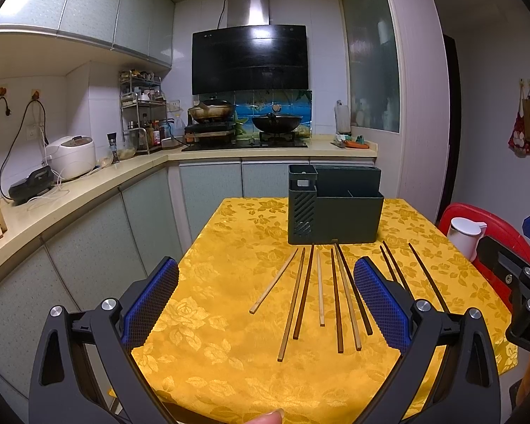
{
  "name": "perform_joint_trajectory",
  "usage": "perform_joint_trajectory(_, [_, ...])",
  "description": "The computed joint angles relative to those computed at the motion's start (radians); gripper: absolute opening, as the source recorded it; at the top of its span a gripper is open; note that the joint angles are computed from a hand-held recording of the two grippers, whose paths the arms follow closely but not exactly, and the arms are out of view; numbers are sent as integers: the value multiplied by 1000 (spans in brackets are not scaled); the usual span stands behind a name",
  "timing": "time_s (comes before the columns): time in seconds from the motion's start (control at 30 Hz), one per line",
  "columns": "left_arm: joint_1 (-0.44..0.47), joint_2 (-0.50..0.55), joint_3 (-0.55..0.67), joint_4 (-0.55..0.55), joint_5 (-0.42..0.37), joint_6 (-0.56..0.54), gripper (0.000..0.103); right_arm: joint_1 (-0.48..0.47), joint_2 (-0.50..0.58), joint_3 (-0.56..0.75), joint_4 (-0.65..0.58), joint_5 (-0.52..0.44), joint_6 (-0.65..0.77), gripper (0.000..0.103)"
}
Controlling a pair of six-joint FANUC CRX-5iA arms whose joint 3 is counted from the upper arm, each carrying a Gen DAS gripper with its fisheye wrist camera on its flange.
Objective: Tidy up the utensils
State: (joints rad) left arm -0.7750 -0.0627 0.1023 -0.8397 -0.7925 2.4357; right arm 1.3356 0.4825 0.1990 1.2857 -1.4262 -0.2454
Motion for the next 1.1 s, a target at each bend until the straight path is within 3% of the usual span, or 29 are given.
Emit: perform_joint_trajectory(1.1, [36, 37, 6, 69, 1, -71, 96, -9, 15, 34, -63, 13, 45, 97])
